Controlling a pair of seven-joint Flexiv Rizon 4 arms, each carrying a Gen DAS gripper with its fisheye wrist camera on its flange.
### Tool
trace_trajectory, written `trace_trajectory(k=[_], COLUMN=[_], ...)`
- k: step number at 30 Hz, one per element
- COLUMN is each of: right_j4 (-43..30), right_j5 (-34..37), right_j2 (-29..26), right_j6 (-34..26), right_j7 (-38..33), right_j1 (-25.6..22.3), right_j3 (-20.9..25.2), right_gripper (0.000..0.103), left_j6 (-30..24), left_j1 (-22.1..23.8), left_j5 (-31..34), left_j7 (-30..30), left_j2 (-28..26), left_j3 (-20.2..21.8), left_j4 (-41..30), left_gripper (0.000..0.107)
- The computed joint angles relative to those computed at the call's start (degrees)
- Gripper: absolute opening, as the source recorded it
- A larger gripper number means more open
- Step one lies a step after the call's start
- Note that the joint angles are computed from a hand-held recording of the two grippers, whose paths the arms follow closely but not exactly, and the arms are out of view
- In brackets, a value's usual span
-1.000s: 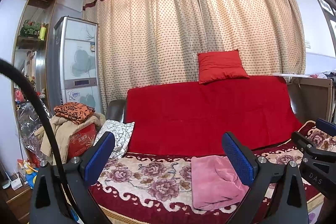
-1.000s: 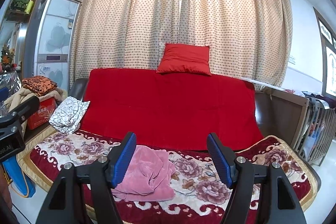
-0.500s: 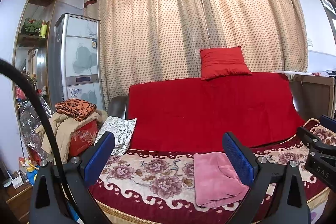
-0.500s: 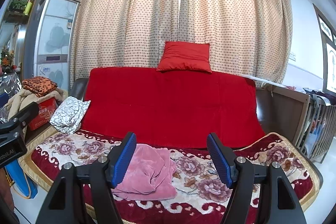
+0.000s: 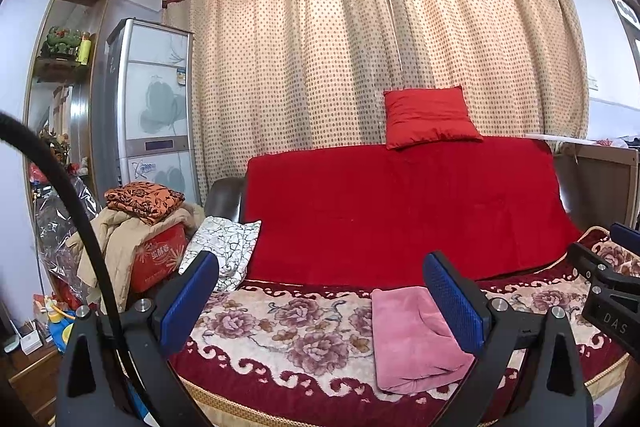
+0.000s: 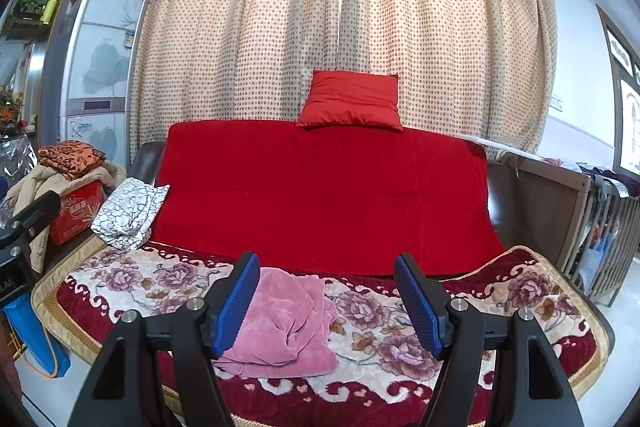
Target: Fold large clothes
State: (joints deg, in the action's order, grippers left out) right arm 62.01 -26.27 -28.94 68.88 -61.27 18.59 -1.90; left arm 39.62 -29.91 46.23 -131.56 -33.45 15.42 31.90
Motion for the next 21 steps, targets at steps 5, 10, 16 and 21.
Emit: trace_trajectory(k=[5,10,16,21], right_j4=[0.0,-0.1,0.0,-1.4], right_j5=[-0.4,-0.1,0.5,1.5], right_j2=[0.0,-0.1,-0.2,-1.3], right_j6=[-0.1,-0.6,-0.8,-2.3], right_j7=[1.0,1.0,0.6,-1.1], right_j1=[0.2,-0.1,-0.2,-0.4], right_j3=[-0.5,-0.2,0.4,1.1], right_gripper=[0.073,0.073,0.073,0.073], left_j6=[0.9,0.9,0.2,-0.9], left_j1=[0.7,0.9,1.2,2.4], left_j5=[-1.2,-1.7,-2.3,-4.3], left_j7=[0.6,1.2,2.0,2.7], left_j2=[0.2,-0.1,-0.8,-2.7], left_j3=[-0.8,-0.8,-0.8,-1.3], left_j4=[0.4,0.2,-0.8,-3.7], left_gripper=[0.102,0.102,0.102,0.102])
